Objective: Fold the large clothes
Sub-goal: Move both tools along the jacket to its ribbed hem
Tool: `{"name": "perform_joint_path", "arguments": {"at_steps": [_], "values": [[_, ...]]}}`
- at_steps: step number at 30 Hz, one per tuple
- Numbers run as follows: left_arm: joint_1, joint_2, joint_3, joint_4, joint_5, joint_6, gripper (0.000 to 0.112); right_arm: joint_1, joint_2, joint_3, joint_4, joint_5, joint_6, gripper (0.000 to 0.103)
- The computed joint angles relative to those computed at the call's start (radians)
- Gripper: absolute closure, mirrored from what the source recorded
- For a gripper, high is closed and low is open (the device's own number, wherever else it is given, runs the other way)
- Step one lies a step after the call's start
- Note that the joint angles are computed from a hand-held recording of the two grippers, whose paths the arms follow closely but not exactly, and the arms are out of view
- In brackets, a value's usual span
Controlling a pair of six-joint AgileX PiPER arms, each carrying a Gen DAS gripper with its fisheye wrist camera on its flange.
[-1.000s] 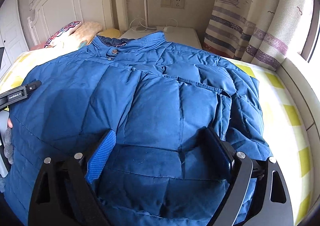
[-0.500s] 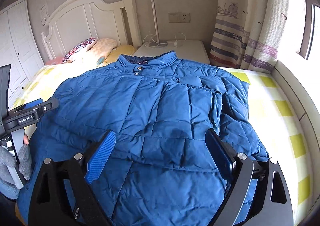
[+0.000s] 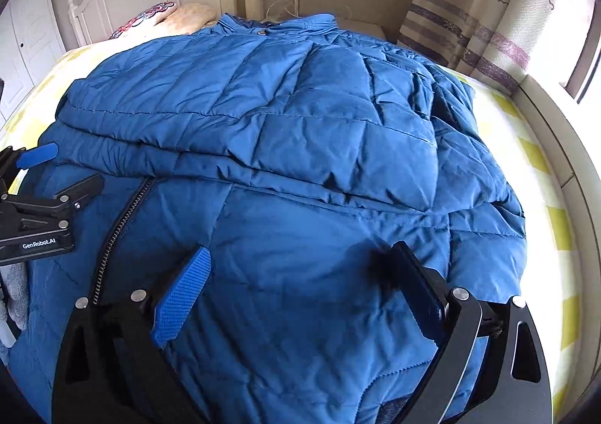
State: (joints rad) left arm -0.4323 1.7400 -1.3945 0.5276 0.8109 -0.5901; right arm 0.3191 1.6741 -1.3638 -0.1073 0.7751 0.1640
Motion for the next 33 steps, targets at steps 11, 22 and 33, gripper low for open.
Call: {"name": "perform_joint_path", "arguments": {"at_steps": [11, 22, 33], "values": [[0.272, -0.121, 0.128, -0.288, -0.039, 0.115, 0.012, -0.158, -0.115, 0.214, 0.102, -0.144, -0.114, 0.011], [-0.133, -0.15, 0.197, 0.119, 0.046, -0.245, 0.011, 0.173, -0.242, 0.284, -0.158, -0.109, 0.168, 0.01], [-0.049, -0.389, 0.433, 0.147, -0.063, -0.36, 0.012, 0.176, -0.348, 0.402, -0.373, -0.122, 0.4, 0.008]]}}
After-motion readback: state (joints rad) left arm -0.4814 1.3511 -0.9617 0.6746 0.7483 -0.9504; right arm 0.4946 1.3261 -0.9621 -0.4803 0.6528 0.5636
